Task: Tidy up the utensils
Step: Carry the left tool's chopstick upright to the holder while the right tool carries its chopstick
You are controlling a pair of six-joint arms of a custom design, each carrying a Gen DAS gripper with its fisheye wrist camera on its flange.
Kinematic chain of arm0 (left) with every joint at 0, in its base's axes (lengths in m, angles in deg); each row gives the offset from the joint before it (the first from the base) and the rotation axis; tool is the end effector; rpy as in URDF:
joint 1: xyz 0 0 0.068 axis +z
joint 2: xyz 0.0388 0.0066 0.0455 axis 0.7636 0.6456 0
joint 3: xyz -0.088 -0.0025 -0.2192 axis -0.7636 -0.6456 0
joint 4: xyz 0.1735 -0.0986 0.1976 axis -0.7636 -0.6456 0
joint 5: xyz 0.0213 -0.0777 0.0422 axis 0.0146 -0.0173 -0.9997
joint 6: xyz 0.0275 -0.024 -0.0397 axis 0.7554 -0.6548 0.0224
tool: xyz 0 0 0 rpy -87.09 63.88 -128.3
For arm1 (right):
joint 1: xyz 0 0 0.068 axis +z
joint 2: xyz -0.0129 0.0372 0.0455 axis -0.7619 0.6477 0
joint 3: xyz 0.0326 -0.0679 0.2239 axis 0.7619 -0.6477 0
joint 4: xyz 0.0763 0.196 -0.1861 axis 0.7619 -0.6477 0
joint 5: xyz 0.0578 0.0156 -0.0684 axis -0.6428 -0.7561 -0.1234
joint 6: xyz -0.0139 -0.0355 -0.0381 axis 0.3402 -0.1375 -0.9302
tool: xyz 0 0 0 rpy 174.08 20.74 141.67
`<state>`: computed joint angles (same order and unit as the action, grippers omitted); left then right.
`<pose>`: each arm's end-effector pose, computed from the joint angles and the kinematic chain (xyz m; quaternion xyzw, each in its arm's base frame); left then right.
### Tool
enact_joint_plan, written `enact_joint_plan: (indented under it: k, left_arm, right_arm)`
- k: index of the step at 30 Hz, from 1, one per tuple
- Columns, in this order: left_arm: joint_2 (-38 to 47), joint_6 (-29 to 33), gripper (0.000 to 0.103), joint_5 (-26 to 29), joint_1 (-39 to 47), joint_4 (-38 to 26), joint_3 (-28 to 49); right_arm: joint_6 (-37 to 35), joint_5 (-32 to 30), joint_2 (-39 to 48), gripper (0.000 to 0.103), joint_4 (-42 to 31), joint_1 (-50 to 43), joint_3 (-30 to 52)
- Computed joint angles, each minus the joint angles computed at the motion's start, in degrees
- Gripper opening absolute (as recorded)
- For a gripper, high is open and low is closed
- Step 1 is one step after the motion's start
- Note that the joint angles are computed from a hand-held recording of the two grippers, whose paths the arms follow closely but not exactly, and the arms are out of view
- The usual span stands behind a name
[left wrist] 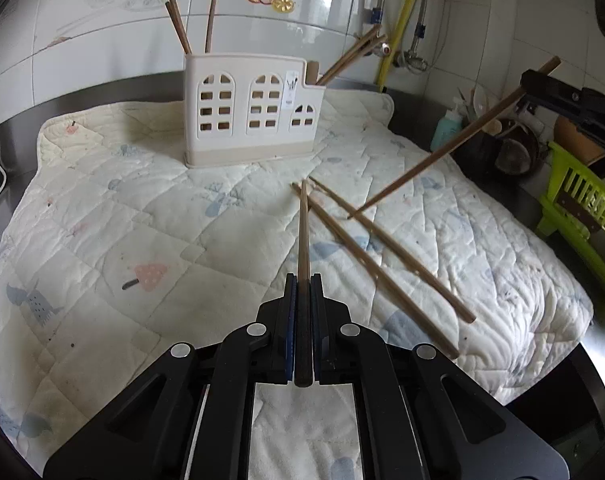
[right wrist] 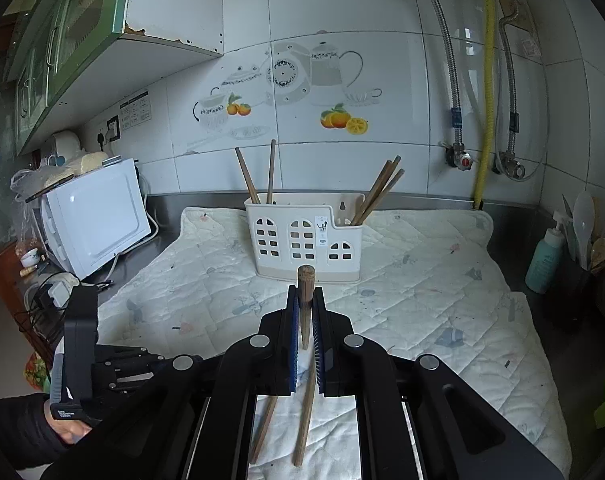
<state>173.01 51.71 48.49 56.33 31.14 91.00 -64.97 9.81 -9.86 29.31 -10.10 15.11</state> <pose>0.3358 0.0157 0.1025 0.2632 0.8508 -0.2148 0.4009 0.2444 0.1785 0.1939 -0.0052 0.8409 0.0531 0.5386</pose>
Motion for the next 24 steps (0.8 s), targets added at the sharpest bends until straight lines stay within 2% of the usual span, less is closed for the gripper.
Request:
enact_joint_plan:
  k: [10, 24]
  left_arm:
    - [-5.33, -5.02, 0.005, 3.01, 0.67, 2.75, -0.12]
    - [-2.11, -7.85, 0.005, 1.86, -1.62, -3.76, 13.15]
  right_arm:
    - [-5.47, -2.72, 2.62, 0.006, -4.57, -1.92, 7.77]
    - [-11.74, -9.48, 7.69, 0.006, -11.08, -8.90, 22.23]
